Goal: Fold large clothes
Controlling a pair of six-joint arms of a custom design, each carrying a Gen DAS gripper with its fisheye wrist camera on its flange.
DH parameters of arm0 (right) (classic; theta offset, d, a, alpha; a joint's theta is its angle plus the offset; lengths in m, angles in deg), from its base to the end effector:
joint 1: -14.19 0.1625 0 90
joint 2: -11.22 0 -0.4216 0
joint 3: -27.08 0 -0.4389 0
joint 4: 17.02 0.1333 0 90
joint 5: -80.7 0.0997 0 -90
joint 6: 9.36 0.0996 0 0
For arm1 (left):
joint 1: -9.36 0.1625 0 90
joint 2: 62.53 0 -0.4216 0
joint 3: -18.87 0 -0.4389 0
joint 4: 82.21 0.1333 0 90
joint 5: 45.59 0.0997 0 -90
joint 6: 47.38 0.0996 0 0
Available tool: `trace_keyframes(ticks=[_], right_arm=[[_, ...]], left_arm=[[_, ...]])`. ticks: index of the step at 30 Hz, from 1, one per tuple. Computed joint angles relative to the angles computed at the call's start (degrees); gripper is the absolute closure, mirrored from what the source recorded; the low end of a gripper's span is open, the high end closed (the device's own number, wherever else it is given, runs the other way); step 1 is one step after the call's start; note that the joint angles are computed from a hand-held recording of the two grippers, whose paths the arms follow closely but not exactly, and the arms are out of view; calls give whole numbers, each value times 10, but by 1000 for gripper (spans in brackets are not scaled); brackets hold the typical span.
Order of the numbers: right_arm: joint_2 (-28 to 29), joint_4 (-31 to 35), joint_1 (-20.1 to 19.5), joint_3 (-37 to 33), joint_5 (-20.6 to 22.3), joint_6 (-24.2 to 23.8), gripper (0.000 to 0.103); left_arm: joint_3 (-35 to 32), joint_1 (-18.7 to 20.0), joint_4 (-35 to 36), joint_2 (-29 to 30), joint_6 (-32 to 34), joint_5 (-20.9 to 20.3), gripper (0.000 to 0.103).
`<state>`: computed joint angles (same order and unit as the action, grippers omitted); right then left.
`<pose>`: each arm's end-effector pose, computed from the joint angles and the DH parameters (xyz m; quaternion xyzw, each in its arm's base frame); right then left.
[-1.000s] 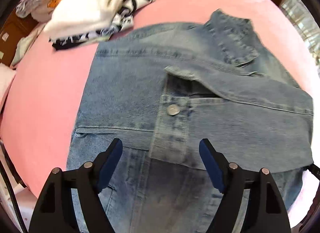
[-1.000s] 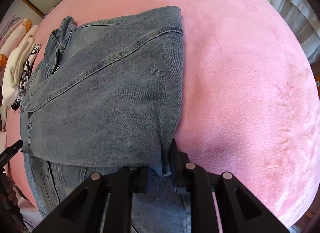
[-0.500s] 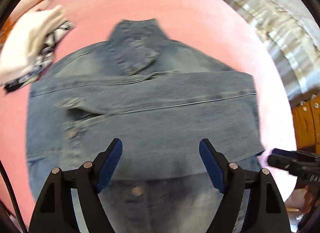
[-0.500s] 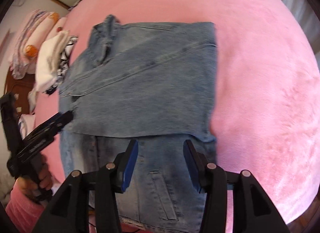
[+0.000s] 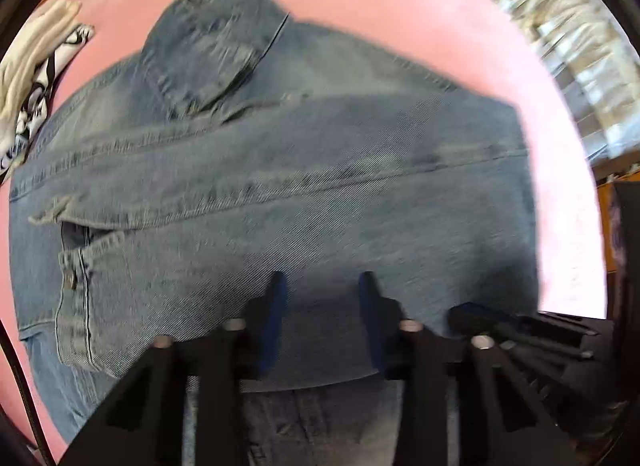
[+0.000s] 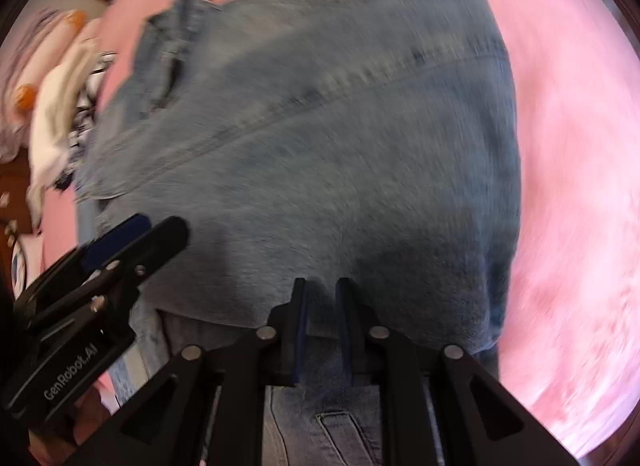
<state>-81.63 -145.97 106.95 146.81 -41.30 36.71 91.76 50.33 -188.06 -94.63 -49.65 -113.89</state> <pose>0.1038 -0.4812 0.3234 -0.3797 -0.8778 0.2053 0.2078 -0.4478 -0.6142 -0.0261 0.4178 0.8641 0.1116 0.2575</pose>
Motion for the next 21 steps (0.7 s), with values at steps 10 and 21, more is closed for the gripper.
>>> trace_keyframes(ticks=[10, 21], right_arm=[[-22, -28, -24, 33, 15, 14, 103], [-56, 21, -21, 40, -26, 53, 103]], left_arm=[[30, 31, -9, -23, 33, 114, 94], [8, 75, 9, -40, 25, 138, 101]])
